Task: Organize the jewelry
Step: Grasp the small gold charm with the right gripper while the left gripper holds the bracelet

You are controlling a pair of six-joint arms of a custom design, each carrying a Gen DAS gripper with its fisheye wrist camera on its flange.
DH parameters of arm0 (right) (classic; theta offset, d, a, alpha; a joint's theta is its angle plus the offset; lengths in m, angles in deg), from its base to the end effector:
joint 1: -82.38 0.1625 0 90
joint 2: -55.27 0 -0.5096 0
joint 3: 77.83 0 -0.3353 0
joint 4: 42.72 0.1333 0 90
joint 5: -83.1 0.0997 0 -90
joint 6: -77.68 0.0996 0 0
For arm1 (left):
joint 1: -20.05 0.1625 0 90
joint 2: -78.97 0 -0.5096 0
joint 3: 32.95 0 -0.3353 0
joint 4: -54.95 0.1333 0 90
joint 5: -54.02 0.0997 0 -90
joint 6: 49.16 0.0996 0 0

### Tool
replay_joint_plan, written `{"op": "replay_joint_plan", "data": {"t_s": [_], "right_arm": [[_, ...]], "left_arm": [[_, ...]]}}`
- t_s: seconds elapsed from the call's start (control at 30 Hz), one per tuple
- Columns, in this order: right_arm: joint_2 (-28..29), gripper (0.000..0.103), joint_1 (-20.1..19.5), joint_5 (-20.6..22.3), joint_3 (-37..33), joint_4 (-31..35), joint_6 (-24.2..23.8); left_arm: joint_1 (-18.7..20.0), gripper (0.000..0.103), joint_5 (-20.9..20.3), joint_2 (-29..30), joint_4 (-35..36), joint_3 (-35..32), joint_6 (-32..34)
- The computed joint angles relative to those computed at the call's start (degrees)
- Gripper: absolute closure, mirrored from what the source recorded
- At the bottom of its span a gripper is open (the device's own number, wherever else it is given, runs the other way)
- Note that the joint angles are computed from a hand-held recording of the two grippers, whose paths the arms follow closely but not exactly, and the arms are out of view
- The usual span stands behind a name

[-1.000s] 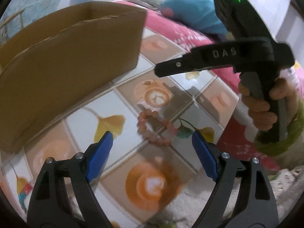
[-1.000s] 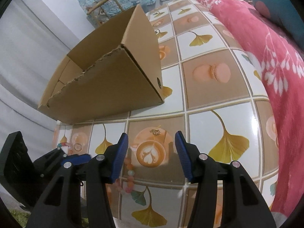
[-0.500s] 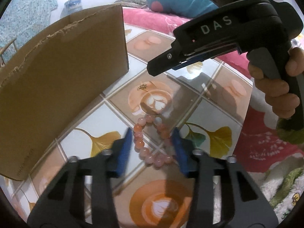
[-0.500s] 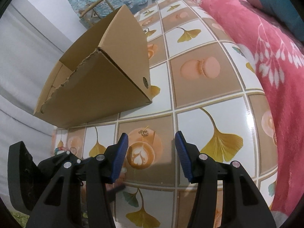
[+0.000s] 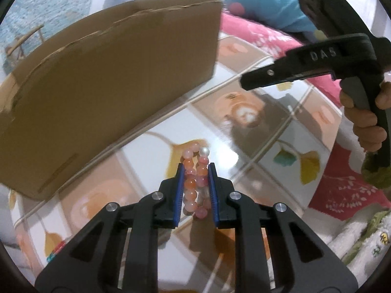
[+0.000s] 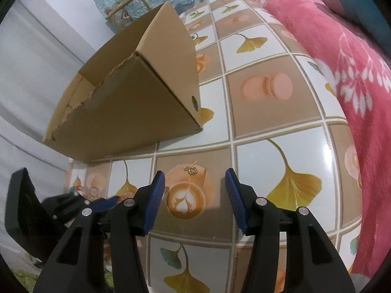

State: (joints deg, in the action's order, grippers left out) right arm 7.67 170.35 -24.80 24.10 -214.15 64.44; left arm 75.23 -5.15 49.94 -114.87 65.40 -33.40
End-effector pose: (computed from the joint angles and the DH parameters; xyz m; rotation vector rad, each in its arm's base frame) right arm 0.0789 -0.6743 0.2275 0.1625 -2.7098 0.5912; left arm -0.2356 -0.6615 0.0302 1.0587 2.3959 -0.3568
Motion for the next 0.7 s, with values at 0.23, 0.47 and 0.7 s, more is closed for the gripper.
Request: {"op": "replay_joint_plan", "data": {"t_s": [0.23, 0.47, 0.7], "right_arm": [[3.2, 0.053, 2.8, -7.4, -0.2, -4.2, -5.4], [6.5, 0.064, 4.3, -12.2, -0.3, -10.3, -9.7], [7.8, 0.081, 4.8, -14.5, -0.5, -13.8, -12.8]], "left_arm": [[0.6, 0.085, 1.3, -0.8, -0.4, 0.7, -2.7], [0.2, 0.085, 2.6, -0.3, -0.1, -0.5, -3.4], [0.2, 0.084, 3.2, 0.3, -0.7, -1.3, -3.2]]}}
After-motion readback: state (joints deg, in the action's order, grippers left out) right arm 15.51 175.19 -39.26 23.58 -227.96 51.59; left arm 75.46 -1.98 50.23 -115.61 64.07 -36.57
